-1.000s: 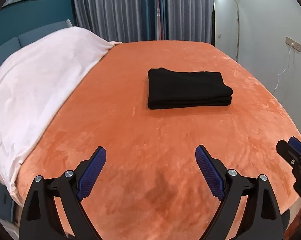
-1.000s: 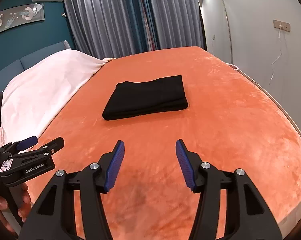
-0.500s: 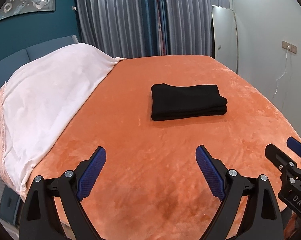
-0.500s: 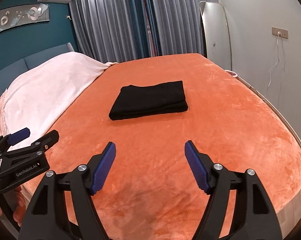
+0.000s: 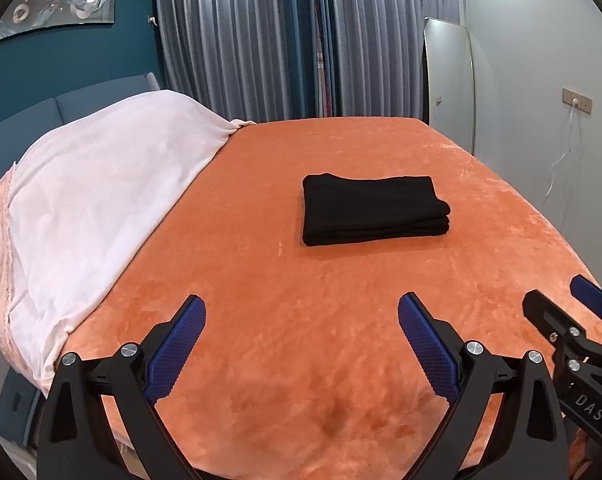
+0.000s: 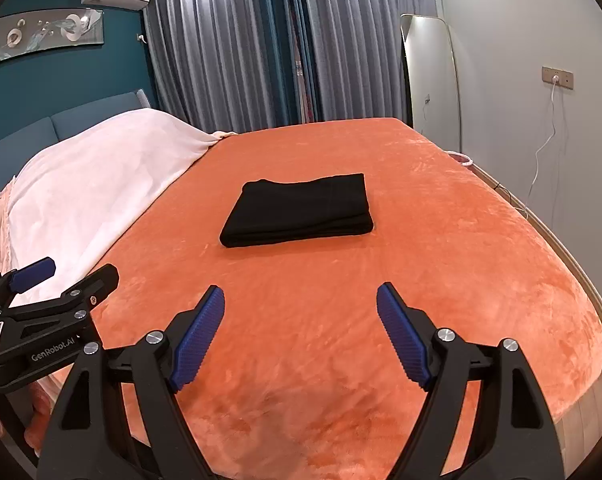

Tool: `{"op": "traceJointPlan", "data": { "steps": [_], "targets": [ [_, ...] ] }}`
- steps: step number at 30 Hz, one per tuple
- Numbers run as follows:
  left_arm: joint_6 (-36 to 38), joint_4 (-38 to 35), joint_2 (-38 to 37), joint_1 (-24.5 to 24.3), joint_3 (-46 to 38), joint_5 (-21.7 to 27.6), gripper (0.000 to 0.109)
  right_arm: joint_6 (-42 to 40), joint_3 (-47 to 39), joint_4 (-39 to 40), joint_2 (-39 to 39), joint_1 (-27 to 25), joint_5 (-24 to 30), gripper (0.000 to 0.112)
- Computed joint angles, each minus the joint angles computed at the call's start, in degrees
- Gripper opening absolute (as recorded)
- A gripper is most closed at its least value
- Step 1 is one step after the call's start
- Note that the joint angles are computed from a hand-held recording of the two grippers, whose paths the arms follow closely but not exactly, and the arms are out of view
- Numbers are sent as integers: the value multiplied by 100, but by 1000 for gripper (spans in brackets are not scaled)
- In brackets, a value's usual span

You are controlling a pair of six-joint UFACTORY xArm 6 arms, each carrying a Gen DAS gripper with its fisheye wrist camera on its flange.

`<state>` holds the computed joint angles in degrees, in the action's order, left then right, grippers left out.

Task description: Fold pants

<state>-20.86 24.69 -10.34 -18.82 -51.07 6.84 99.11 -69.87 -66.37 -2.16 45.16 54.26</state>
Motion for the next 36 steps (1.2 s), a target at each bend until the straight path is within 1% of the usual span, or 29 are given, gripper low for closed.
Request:
{"op": "traceJointPlan", "data": {
  "steps": [4,5,15,17,27,31,33,36],
  "targets": [
    [-170,206,-77,24,57,-20,95,23,-6,10,8,37,19,77],
    [-143,177,-80,30,84,-74,95,28,-7,12,7,45,20,77],
    [-47,63,-94,16,96,-39,95,-21,-35,69,20,108,100,77],
    [-159,189,-96,25,92,-37,95,-20,-33,65,14,117,115,77],
    [-2,26,-174,28,264,-239,96,0,-66,57,44,178,159,77],
    [15,6,-191,31,286,-217,96,4,-64,56,41,179,166,77],
    [196,-219,-194,5,298,-219,96,13,-50,47,32,182,173,78],
    [781,-905,-205,-63,348,-266,96,34,-45,37,26,204,198,78]
  ]
}}
